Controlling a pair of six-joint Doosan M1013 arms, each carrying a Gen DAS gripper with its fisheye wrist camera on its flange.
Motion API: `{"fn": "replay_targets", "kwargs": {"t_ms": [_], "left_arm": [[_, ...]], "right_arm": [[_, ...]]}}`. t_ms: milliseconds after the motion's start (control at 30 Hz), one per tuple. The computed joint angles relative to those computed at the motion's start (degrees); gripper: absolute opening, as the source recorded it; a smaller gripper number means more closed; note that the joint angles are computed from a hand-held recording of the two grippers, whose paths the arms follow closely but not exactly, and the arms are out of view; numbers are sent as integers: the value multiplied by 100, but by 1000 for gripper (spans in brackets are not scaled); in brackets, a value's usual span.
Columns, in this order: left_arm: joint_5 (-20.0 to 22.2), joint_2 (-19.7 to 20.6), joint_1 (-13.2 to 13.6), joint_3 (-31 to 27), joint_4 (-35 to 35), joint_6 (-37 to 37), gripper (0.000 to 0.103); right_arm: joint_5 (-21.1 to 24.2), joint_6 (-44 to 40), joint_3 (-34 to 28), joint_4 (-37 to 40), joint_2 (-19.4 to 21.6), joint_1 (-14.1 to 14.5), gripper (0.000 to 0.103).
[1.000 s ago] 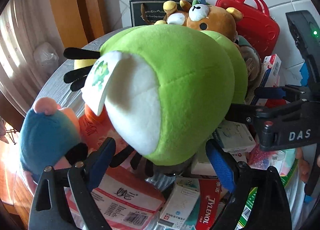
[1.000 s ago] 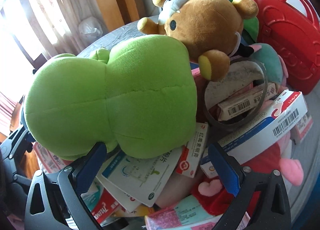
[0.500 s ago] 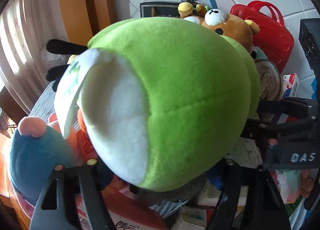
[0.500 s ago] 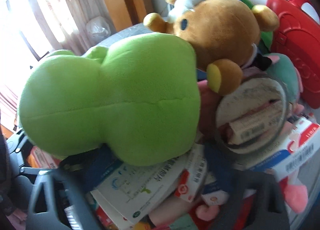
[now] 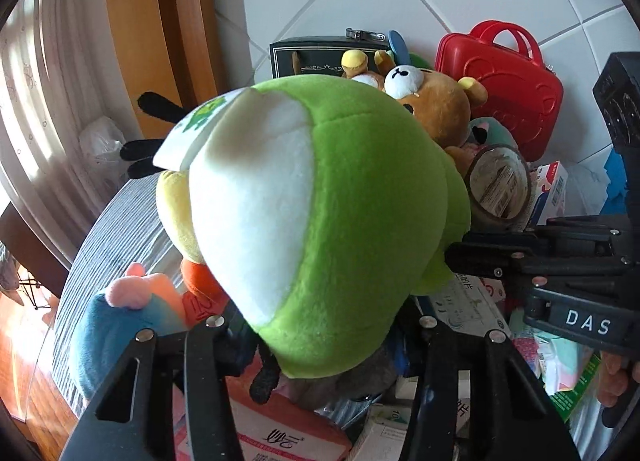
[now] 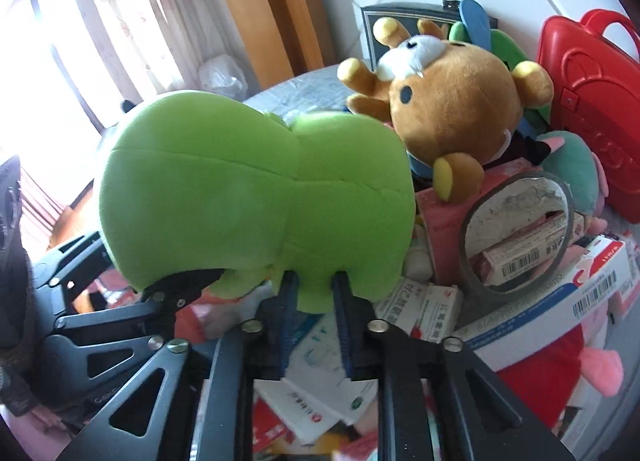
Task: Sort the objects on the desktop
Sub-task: 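Lift green frog plush with both tools, carry into crate and release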
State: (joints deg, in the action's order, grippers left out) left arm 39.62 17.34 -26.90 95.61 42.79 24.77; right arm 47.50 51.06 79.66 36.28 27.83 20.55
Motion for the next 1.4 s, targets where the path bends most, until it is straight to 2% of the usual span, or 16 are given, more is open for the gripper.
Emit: {"fn": "replay_targets", "kwargs": {"t_ms": [133,167,200,267,400,633,700,800,1033,1267,1300,1400], "left_arm": [[-23,-219,85,172,-196,-37,50],[-8,-241,107,182,-212,-40,50],[-27,-257,149,181,-249,-11,50],[-40,-226,197,89,-295,36,50],[-136,-268,292,100,-348,101,50],[-453,-356,419,324,-351,282,48],[-602,-371,499,386,-541,526,48],[-430,-341,424,406,-137,466,48],[-601,-549,424,446,263,356,48],[-752,-769,286,333,632,439,48],[-788,-803,258,317,687,453,48],[-914,-912,165,295,837,474,48]], "right_arm": [[-62,12,156,128,-168,-16,19],[-85,193,99,112,-129,12,34],[-84,291,141,148,-148,-32,63],[-56,533,32,151,-63,46,93],[73,547,3,462,-14,48,93],[59,390,-302,634,252,264,93],[14,513,-385,487,326,324,65],[2,512,-432,428,351,393,56],[-386,268,-226,694,58,416,53],[-848,181,117,811,-465,345,53],[-951,247,11,769,-391,369,53],[-1238,308,164,708,-610,349,53]]}}
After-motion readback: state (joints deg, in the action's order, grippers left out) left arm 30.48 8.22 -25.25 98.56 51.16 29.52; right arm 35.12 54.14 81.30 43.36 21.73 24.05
